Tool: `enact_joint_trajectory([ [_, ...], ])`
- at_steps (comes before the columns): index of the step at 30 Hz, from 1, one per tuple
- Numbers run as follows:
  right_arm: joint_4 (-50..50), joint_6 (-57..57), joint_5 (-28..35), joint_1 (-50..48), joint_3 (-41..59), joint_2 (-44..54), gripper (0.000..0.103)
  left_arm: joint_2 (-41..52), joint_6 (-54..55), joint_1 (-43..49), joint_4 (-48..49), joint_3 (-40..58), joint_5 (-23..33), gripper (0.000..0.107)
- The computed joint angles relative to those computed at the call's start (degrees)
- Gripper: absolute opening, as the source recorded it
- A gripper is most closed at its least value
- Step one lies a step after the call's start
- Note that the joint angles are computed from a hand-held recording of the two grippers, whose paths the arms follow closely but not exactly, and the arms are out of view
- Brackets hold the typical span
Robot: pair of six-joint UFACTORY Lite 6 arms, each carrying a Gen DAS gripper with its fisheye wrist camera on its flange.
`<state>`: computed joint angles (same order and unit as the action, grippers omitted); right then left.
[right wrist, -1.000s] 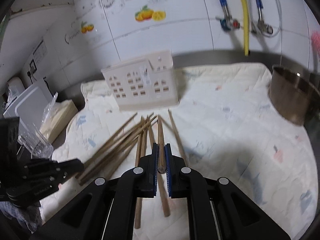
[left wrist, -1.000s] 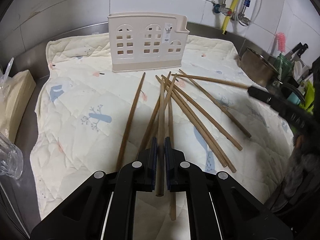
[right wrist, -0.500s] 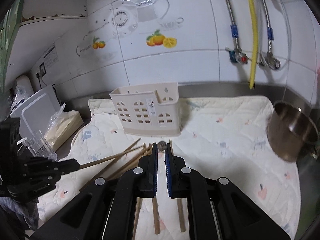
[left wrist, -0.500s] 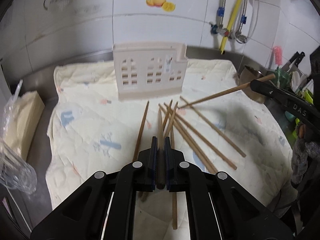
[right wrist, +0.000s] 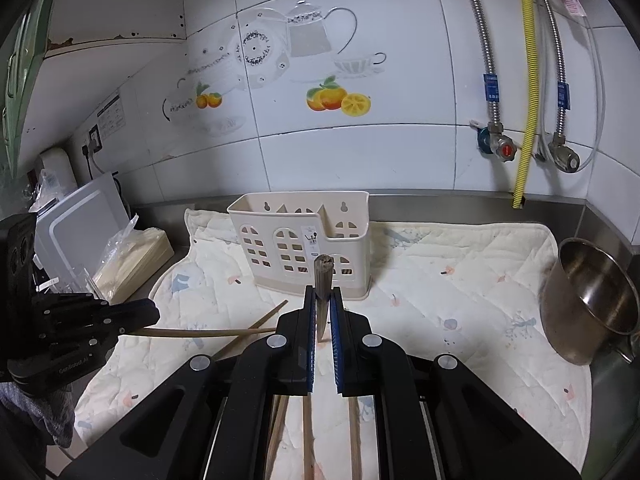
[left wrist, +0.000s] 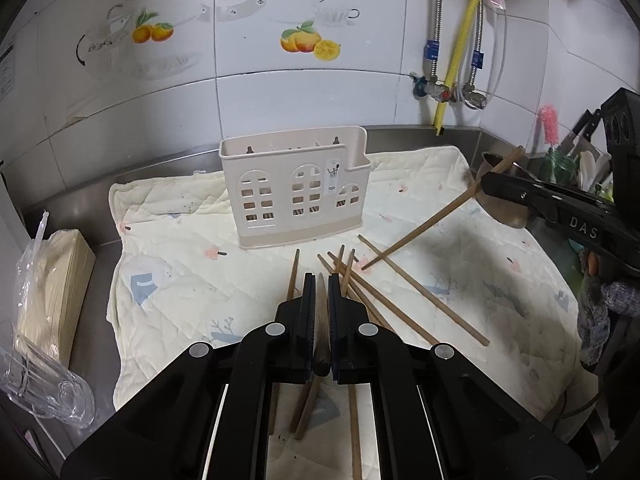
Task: Organize utensils
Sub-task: 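Lift both held chopsticks upright and carry them over the white holder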
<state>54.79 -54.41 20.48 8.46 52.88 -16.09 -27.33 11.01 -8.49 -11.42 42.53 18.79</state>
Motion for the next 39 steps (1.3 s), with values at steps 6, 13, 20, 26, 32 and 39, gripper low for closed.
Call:
enact_joint_trajectory([
  [6, 0.4, -0.4, 0.0, 0.2, 0.9, 1.1, 0.007, 0.8, 6.8, 2.4, -7.0, 0.8, 0.3, 0.005],
  [13, -2.5, 1.9, 0.2, 1.1, 3.5, 1.7, 0.007, 6.1, 18.6, 6.5, -18.6, 6.8, 2.9, 0.005],
  [20, -5.2, 4.2, 1.0, 1.3, 7.7, 3.7, 0.007, 13.1, 26.1, 10.5, -26.4, 15.8, 7.3, 0.004],
  [26, -4.8, 3.6, 1.8, 0.8, 10.0, 5.2, 0.007, 17.8, 24.6, 11.4, -24.9, 23.1, 9.5, 0.004],
  [32, -2.9, 1.7, 1.9, 0.4, 11.0, 6.2, 0.007, 19.6, 23.3, 11.4, -23.6, 26.1, 10.1, 0.004],
  [39, -5.6, 4.7, 5.7, -1.0, 21.3, 11.8, 0.007, 23.4, 16.1, 9.7, -15.1, 37.2, 12.9, 0.004],
])
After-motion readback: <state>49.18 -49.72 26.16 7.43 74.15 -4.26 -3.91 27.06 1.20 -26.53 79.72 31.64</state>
